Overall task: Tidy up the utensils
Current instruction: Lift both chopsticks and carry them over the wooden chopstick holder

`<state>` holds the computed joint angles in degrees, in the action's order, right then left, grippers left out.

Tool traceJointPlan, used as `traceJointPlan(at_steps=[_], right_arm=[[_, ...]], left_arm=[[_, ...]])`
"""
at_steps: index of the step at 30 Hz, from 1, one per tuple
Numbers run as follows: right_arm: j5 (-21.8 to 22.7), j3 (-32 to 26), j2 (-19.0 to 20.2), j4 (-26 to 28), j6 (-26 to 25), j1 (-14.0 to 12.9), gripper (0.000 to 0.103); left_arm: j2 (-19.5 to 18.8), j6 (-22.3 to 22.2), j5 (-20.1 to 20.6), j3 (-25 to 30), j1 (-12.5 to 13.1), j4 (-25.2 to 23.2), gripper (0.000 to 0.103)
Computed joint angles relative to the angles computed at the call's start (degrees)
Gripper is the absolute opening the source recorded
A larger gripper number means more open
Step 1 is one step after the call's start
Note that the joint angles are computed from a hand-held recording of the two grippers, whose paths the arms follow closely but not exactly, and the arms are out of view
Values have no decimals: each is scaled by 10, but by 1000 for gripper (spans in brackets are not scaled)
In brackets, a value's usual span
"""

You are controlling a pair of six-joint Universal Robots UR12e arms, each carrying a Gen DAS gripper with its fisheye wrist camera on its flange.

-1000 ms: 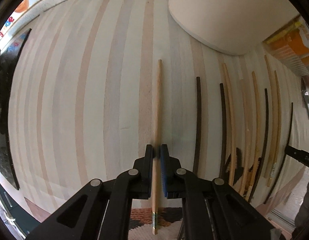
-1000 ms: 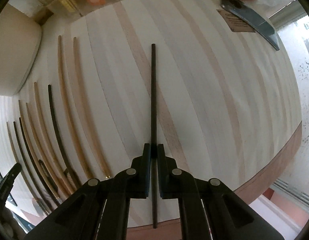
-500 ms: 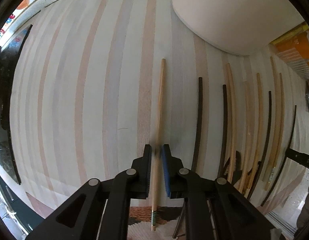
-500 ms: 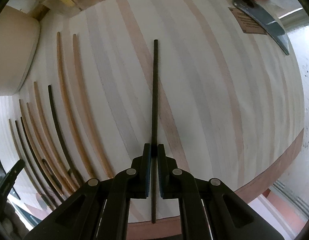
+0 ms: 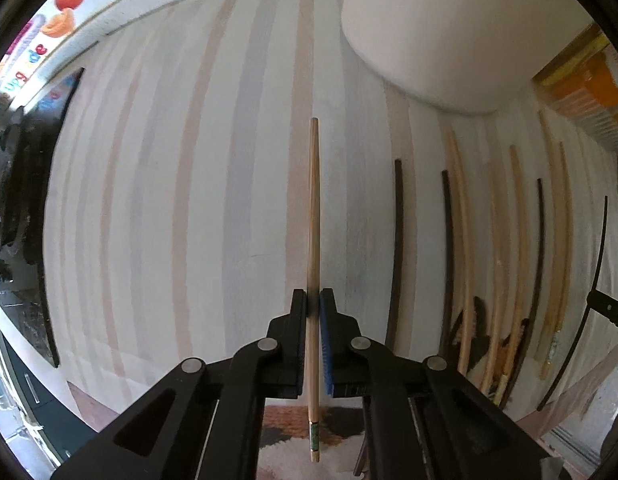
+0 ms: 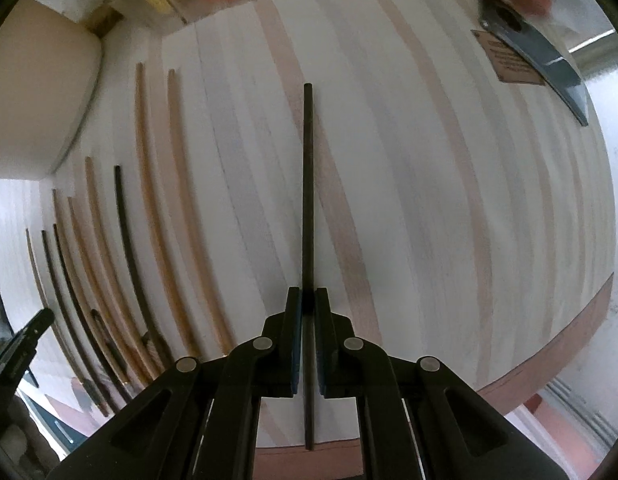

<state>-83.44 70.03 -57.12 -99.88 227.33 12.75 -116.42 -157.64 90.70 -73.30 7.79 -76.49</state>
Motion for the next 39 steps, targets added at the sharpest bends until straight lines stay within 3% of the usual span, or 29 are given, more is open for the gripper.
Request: traceJointPlan(at_steps=[7,14,18,23,29,34,39], right_arm=[[-47,15,-29,-42,-15,12,6],[-94,28,-65,-96,-30,27,6],[-128,13,-70,-126,-39,41,6],[-161,-21,-69,-173,-56,48,6],[-175,-121,-38,-224,-96,51,6],[-192,-259,28,-224,-150,51,6],[-207,-410,114,-175,-171,46,6]], left_arm=[[48,12,-18,-38,9,54,4],[73,-2,-51,-38,20,82,4],[87,-13,-85,-34,31,108,4],[81,-41,-157,6,38,135,4],[47,-79,-249,103,31,161,4],[-2,-112,-254,185,11,191,4],[-64,-145,-249,270,-1,180,4]])
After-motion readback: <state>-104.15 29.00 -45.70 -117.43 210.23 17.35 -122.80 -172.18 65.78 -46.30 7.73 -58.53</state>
